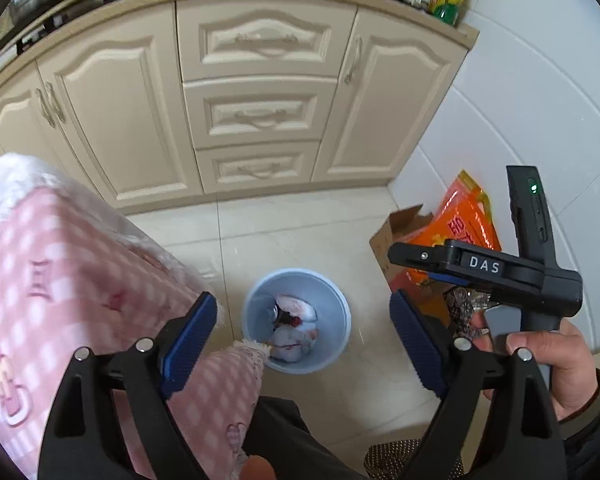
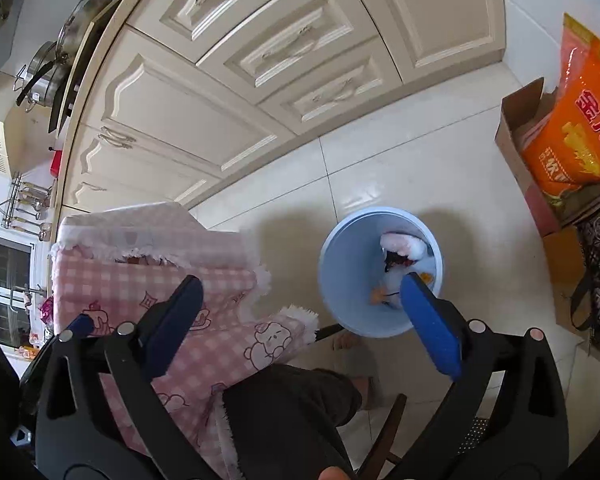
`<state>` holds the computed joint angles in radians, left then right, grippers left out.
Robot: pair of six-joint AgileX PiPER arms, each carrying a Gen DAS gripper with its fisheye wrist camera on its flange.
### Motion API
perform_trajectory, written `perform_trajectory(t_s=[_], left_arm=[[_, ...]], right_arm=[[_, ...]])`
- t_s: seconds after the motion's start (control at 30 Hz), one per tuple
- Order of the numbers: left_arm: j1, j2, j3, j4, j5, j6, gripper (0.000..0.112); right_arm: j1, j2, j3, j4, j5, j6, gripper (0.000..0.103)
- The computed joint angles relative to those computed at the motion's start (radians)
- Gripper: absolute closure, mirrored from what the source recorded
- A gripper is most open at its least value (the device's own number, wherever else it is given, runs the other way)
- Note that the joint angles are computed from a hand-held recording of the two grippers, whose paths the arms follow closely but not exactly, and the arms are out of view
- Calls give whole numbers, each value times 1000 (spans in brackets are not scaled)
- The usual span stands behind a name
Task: Collect trash
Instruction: 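Carry the peel and wrapper to the blue bin and release, then return both tools to the table over the crushed orange can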
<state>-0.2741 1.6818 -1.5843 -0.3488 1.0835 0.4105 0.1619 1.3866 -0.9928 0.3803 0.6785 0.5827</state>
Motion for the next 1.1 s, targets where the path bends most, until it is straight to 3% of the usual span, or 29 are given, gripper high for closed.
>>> perform_trajectory(t_s=[0.27,0.67,0.9,1.1], left_arm=[[55,-105,27,-29,-2,31,24],[214,-206,15,-142,71,83,24],[339,-266,-4,-199,97,131,24],[514,-303,-19,-273,135,202,24]], right_arm=[[71,-6,-102,-135,46,132,6],[236,54,-385,-322,165,293,6],[350,160,-640,-378,237,295,6],[455,319,-946,-425,349,261,6]])
